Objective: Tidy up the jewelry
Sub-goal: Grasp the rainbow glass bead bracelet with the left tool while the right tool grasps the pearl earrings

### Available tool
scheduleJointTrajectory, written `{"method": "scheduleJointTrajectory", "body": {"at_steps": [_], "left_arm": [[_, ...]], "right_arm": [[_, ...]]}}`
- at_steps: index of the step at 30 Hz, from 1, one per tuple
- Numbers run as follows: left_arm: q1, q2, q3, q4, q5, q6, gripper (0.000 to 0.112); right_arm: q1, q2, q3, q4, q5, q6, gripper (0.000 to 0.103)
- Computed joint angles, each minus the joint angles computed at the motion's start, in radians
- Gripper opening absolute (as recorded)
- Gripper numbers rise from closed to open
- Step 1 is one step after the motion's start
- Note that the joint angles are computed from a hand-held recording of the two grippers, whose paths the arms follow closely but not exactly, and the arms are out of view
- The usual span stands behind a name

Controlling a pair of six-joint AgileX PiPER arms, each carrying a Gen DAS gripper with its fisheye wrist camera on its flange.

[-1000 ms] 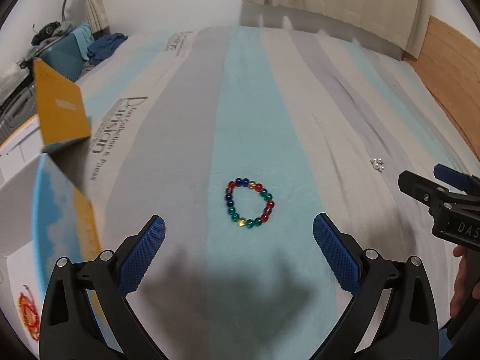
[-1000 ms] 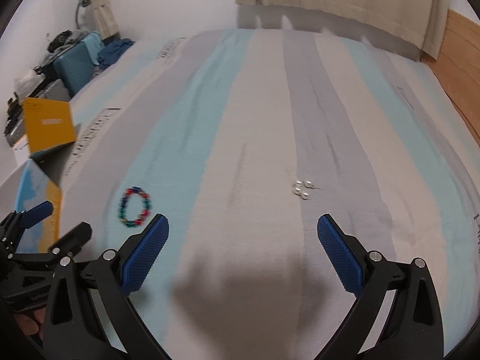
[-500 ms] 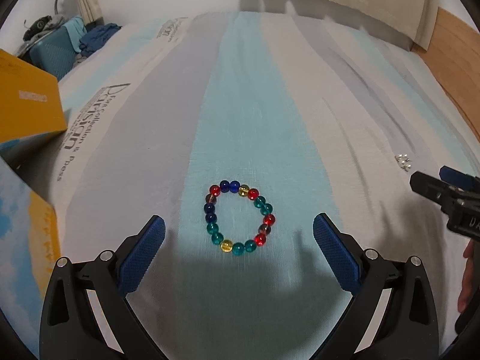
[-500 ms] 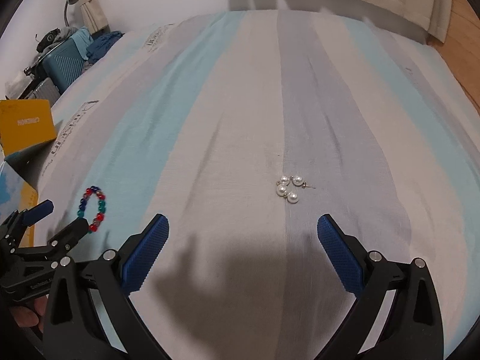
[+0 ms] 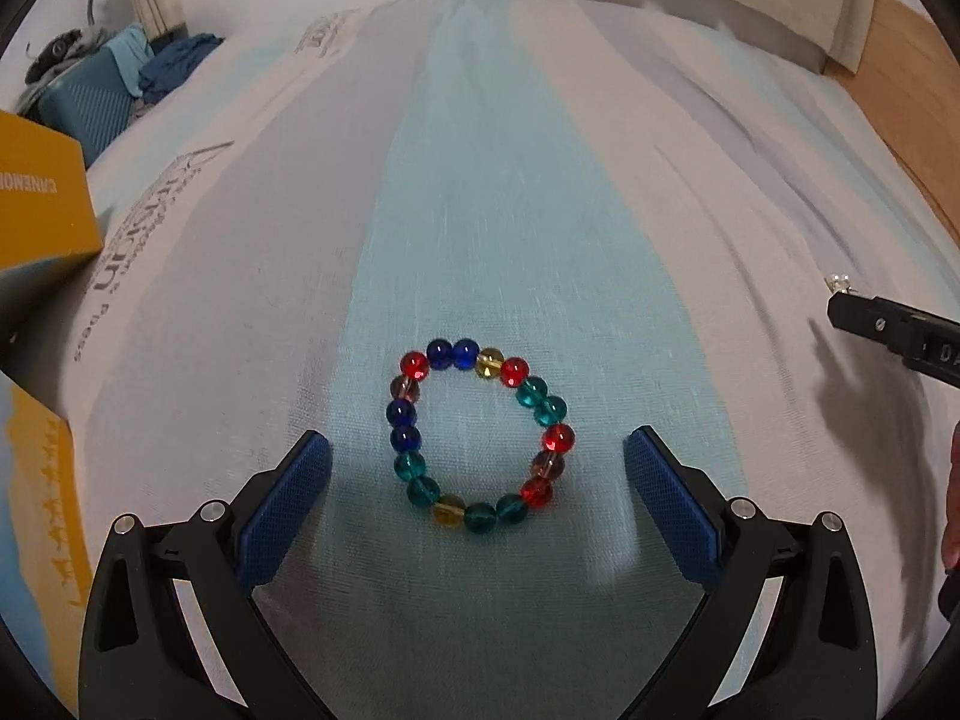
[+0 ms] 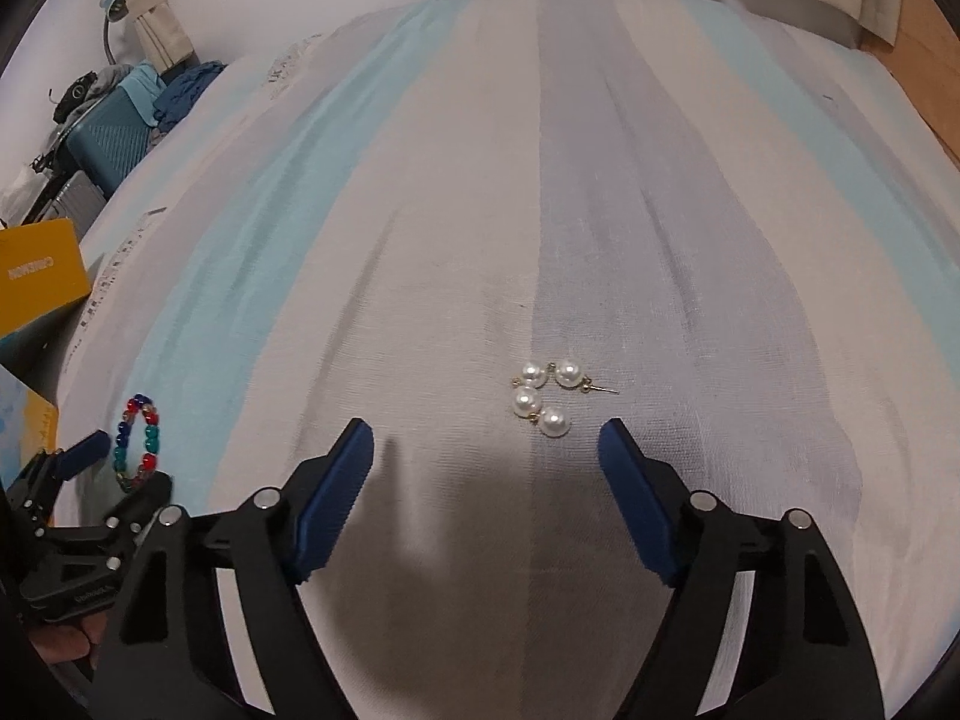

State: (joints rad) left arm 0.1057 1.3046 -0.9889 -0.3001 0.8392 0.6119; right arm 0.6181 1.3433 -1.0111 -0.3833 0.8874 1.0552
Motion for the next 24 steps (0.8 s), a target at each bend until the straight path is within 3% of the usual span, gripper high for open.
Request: {"method": "scheduleJointTrajectory", "body": {"at_steps": [5, 7, 11, 13, 16, 18, 24], "left_arm": [[0.016, 0.023, -0.004, -0.025, -0.006, 0.036, 0.095], [0.020, 0.032, -0.010, -0.027, -0.001, 0.041, 0.087], [0.030, 0.036, -0.025, -0.027, 0.013, 0.033, 0.061], [0.025, 0.027, -0.023, -0.018, 0.019, 0.023, 0.049], [0.027, 0.025, -0.025, -0.006, 0.018, 0.022, 0.020], [0.045, 0.031, -0.040, -0.028, 0.042, 0.045, 0.019], [0.068, 0.028, -0.058, -0.057, 0.076, 0.070, 0.018]], "right_arm": [[-0.041, 0.007, 0.021, 0.028, -0.040, -0.039, 0.065], [-0.049, 0.010, 0.028, 0.026, -0.051, -0.044, 0.060], [-0.052, 0.012, 0.039, 0.011, -0.062, -0.017, 0.045], [-0.054, 0.008, 0.043, 0.009, -0.069, -0.012, 0.029], [-0.053, 0.003, 0.051, 0.006, -0.071, -0.002, 0.019], [-0.044, 0.004, 0.048, -0.006, -0.063, 0.011, 0.014], [-0.028, -0.015, 0.049, -0.022, -0.053, 0.039, 0.014]]}}
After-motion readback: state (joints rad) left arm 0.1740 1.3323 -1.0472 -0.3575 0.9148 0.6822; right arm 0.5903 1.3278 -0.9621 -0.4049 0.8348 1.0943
